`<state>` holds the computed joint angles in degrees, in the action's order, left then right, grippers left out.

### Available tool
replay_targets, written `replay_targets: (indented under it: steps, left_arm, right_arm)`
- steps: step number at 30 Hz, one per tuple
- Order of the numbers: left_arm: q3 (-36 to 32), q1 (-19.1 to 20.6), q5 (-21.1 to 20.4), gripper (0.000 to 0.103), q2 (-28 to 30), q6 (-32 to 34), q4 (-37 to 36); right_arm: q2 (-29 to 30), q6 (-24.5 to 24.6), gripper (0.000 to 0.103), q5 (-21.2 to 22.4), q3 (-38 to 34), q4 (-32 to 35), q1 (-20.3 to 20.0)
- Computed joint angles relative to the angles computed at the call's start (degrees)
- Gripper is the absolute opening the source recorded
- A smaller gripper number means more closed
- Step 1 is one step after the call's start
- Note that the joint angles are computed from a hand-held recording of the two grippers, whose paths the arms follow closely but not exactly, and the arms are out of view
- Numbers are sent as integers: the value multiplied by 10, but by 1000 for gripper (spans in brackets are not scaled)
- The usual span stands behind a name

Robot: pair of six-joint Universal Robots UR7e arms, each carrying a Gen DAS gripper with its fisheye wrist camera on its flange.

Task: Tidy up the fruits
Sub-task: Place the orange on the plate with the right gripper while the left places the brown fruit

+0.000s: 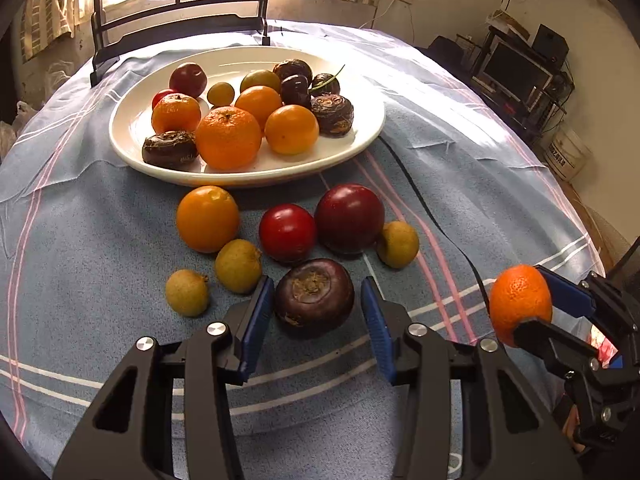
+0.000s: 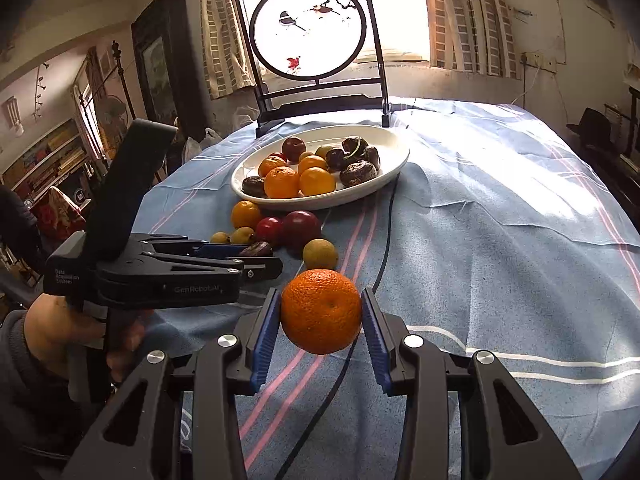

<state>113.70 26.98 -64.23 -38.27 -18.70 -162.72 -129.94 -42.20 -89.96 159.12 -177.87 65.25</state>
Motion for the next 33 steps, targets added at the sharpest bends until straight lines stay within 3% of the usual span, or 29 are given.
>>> replay_targets:
  steps: [1, 3, 8, 12, 17, 23, 29, 33]
  left_arm:
    - [5, 0, -8, 37, -3, 5, -4]
    - [20, -1, -30, 37, -15, 12, -19]
    - [74, -18, -30, 37, -61, 31, -67]
    - [99, -19, -14, 37, -102, 46, -87]
    - [58, 5, 4, 37, -109, 83, -67]
    - [-48, 30, 31, 37, -47, 150, -49]
    - [-162, 71, 37, 38, 30, 157, 15]
    - [-201, 86, 40, 41, 60, 152, 34]
  right_arm:
    - [-7, -2, 41, 2, 1, 6, -2]
    - [-18, -1, 41, 5, 1, 20, -4]
    - [-33, 5, 41, 8, -2, 42, -4]
    - [-15, 30, 41, -7, -23, 53, 17]
    - [76, 87, 41, -57, -97, 36, 103]
    - [227, 151, 41, -93, -222, 24, 176]
    - [365, 179, 41, -144, -328, 3, 204]
    - [417, 185, 43, -171, -368, 4, 207]
